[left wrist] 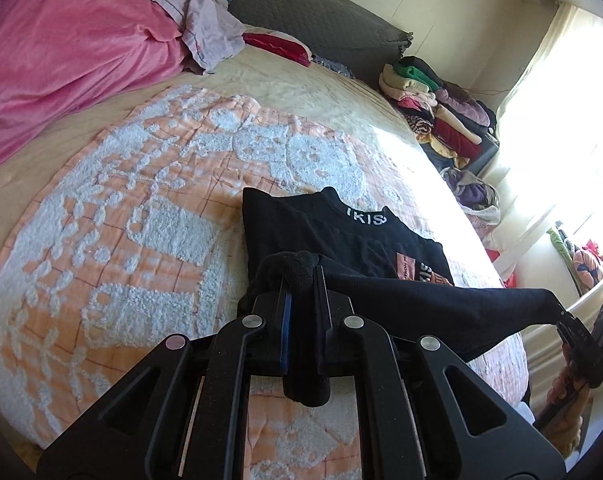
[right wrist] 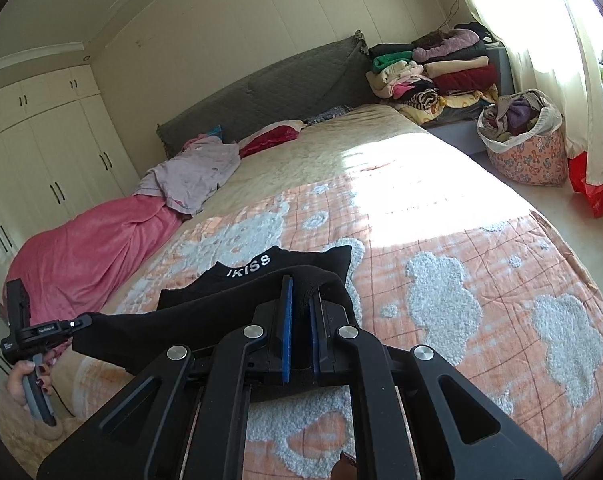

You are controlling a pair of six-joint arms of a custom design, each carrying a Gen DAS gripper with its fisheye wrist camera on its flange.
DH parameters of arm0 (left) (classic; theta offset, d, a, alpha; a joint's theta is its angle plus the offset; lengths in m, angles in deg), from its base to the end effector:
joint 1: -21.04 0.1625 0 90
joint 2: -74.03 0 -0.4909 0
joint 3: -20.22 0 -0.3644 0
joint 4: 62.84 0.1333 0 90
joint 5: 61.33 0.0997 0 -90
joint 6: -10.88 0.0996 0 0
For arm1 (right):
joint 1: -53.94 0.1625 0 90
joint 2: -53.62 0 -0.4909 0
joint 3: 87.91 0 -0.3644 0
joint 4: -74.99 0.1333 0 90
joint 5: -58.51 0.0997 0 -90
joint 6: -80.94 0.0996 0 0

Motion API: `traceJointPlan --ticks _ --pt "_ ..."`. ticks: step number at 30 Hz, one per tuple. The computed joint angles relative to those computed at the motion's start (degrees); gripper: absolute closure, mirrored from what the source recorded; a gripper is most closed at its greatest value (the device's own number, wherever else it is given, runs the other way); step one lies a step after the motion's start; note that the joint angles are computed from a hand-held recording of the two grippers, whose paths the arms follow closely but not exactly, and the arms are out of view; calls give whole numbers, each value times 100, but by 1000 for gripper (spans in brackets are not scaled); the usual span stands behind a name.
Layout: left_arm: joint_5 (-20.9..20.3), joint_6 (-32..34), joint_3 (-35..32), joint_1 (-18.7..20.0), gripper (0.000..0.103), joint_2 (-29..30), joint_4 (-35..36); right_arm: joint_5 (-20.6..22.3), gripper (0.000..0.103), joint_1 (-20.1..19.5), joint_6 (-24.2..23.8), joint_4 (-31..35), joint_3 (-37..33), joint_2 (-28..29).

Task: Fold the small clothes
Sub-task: 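Lift the hem with both grippers, fold it toward the collar, and release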

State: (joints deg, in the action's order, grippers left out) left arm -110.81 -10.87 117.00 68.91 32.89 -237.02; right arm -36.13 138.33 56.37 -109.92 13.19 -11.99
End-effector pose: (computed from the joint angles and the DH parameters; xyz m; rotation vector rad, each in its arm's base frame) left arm -0.3221 -0.6513 0.1658 0.2192 2.5962 -1.0664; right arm 0.0625 -0.6448 0.4334 0.3513 -2.4511 1.3377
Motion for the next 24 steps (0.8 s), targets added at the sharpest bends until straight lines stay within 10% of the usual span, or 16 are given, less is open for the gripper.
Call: traceJointPlan --ticks 24 --pt "396 58 -1192 462 100 786 391 -819 97 -4 231 1162 -2103 1403"
